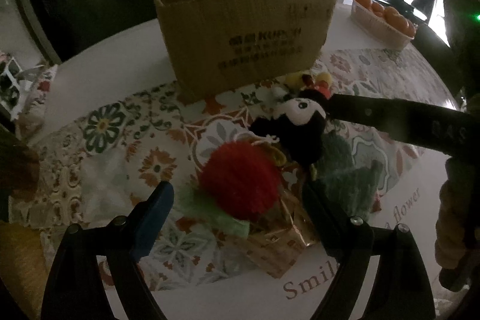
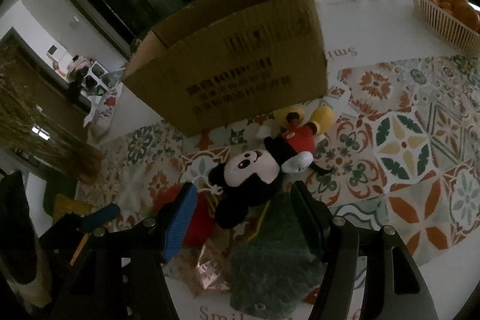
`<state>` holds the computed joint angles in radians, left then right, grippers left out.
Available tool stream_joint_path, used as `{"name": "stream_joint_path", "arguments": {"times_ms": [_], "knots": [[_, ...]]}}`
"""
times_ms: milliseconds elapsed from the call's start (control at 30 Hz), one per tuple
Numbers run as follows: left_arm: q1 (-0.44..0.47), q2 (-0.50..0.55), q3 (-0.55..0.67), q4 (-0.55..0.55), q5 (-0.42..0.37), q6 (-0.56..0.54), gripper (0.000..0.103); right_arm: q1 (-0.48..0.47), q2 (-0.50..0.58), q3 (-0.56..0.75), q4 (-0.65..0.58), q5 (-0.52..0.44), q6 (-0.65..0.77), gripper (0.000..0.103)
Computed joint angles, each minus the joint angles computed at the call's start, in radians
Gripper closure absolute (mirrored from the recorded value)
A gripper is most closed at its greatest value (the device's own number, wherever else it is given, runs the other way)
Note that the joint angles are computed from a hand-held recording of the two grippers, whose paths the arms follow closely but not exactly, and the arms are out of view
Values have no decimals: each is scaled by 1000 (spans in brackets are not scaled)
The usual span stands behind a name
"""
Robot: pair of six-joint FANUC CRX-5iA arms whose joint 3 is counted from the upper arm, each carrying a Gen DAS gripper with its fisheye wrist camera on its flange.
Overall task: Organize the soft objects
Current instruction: 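Grasp the red pompom ball with the left tool while the right tool grasps the Mickey plush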
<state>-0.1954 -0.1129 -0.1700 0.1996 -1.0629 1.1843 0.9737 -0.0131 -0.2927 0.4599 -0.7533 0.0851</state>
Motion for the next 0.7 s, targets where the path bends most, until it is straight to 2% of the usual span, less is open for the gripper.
{"name": "stream_joint_path", "arguments": {"times_ms": [300, 433, 700], "knots": [[7, 67, -9, 41, 8, -62, 15, -41, 54, 19, -70, 54, 7, 37], [-7, 100, 8, 10, 4, -47, 15, -60, 83, 41, -102, 59, 25, 37], [-9, 149, 14, 24, 12, -25, 15, -93, 140, 93, -191, 74, 78, 37]]}}
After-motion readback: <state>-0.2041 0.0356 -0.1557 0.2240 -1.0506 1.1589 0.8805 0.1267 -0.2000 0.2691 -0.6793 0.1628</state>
